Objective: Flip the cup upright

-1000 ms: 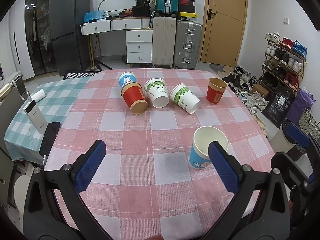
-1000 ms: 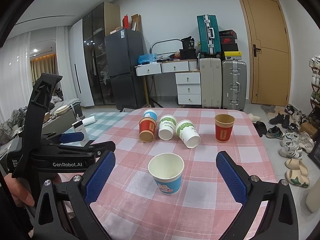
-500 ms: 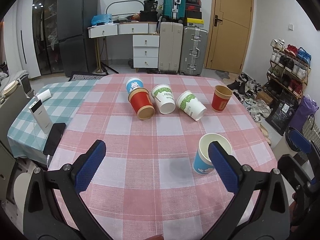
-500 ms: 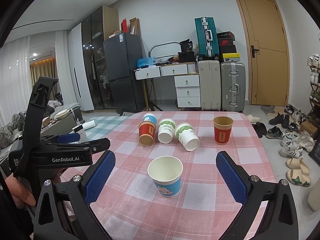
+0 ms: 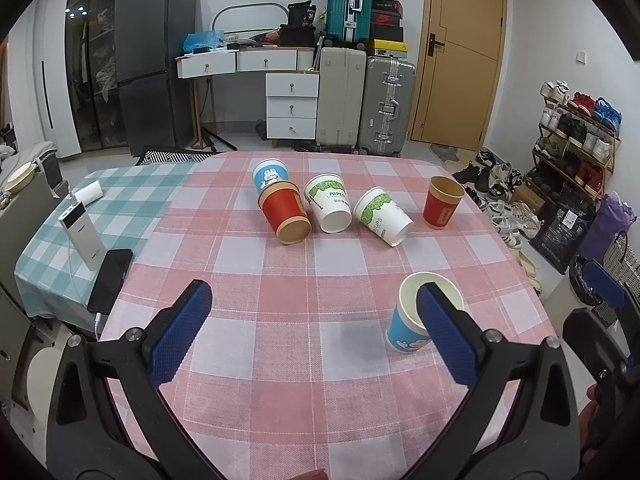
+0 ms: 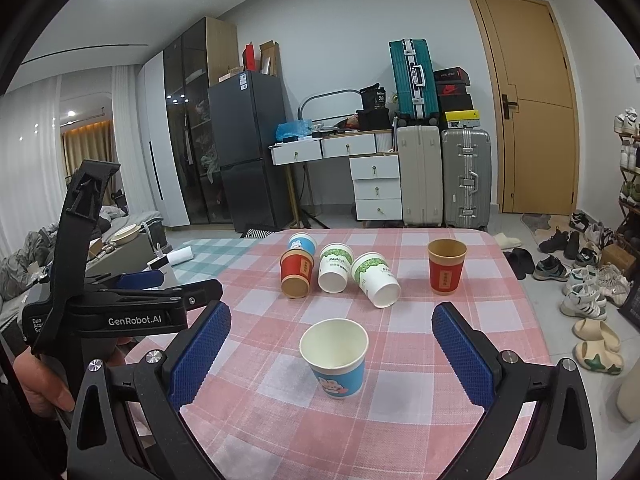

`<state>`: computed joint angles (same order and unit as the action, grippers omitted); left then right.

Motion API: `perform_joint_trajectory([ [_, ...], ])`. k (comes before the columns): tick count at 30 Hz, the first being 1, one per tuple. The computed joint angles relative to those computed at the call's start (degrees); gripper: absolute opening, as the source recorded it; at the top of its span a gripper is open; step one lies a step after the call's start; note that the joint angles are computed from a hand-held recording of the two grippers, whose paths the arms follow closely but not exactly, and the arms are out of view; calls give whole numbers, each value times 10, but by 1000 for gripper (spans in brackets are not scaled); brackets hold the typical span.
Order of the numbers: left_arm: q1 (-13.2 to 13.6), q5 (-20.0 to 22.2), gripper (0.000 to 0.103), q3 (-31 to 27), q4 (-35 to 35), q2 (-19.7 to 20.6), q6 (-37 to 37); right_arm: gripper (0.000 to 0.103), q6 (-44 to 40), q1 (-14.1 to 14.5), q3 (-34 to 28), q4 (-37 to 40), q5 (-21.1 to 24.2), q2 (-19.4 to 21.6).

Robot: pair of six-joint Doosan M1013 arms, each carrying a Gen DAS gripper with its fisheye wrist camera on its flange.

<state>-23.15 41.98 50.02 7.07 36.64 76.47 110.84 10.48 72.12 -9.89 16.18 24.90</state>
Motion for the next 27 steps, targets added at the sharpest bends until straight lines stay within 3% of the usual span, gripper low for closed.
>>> perform_joint_trajectory([
  [27,-6,11,102,-7,13,4,-5,103,-5,-2,2,8,3,-2],
])
